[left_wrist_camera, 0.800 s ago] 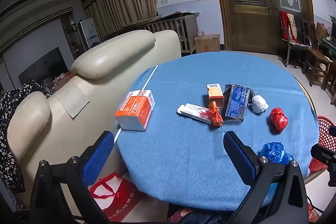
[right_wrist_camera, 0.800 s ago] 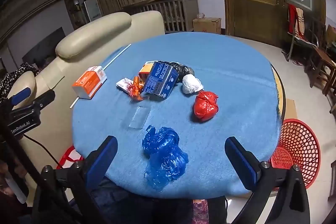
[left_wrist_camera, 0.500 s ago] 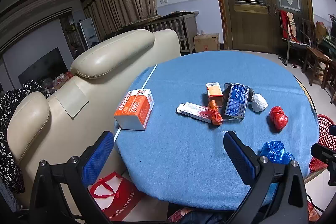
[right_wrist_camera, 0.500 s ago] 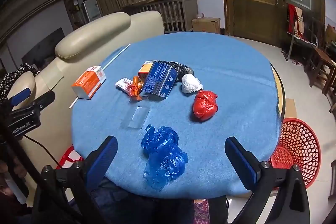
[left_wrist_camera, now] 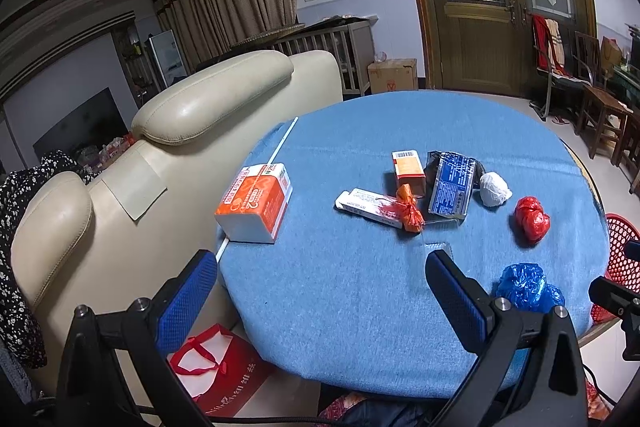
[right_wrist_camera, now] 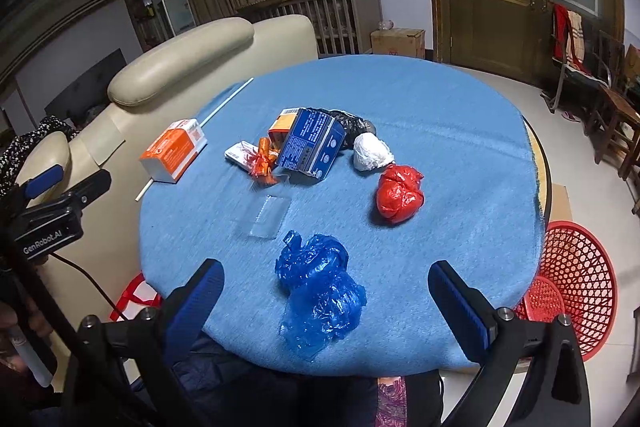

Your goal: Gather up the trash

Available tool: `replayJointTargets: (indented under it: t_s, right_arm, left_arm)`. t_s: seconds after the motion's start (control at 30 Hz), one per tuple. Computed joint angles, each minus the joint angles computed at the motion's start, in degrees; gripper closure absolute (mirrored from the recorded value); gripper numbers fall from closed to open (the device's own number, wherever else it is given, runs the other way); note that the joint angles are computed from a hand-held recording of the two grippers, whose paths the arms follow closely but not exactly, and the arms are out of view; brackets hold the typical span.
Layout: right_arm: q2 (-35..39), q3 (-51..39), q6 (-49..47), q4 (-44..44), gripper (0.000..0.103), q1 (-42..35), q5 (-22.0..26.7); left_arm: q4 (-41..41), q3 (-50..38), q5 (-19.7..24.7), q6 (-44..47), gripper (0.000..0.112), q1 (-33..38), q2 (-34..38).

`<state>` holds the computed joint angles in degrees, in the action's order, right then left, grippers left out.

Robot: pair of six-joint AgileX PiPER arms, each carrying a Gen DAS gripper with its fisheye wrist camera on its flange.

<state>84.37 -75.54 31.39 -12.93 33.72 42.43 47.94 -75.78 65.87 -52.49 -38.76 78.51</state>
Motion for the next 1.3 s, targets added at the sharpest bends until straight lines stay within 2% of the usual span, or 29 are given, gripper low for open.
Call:
replayJointTargets:
  t_s: [0.17,0.37,0.77,0.8,0.83,0.93,1.03,1.2,1.3]
  right_arm:
    - [0.40,-0.31,-0.15,-0.19,0.000,0.14,0.59]
    - [0.23,0.88,0.64,-0.26,0.000,0.29,-1.39]
    - [0.63,-0.39,-0.96,1.23,0.000,-0.31,0.38]
    - [0.78,-0.28,-0.99,0.87,0.000,-0.31,-0.13]
    - [0.31,1.53,1.16,-0.64,0.000,0.30,-2.94]
    - [0.73,2.15,1.67,-1.26,0.000,0.51,-4.06]
    - [1.67,1.62,-0.41,1.21,0.000,-0.21,-3.77]
    - [4.44,0.05,-8.87,11.92,0.001,-3.34,-3.46]
    - [7.52,-1.43,-13.51,16.44,0.011,-5.01,-3.28]
  left_arm:
    - [-0.05,0.45,-0.34,-0.03,0.009,0.27,-0.05]
    - [-0.30,0.74,-0.59,0.12,0.009,0.59,0.12]
    - [-0.72,0.82,-0.59,0.37,0.009,0.61,0.21]
    - [-0.74,0.87,-0.64,0.30,0.009,0.62,0.21]
    - [-0.81,0.88,-0.74,0.30,0.009,0.73,0.30]
    - [-1.05,1.05,-1.09,0.44,0.009,1.10,0.53]
    - [-1.53,1.27,-1.67,0.69,0.009,1.70,1.03]
    - [-5.80,1.44,-4.74,3.52,0.009,5.81,2.62]
    - [-9.46,1.37,-7.47,6.34,0.009,9.33,4.39]
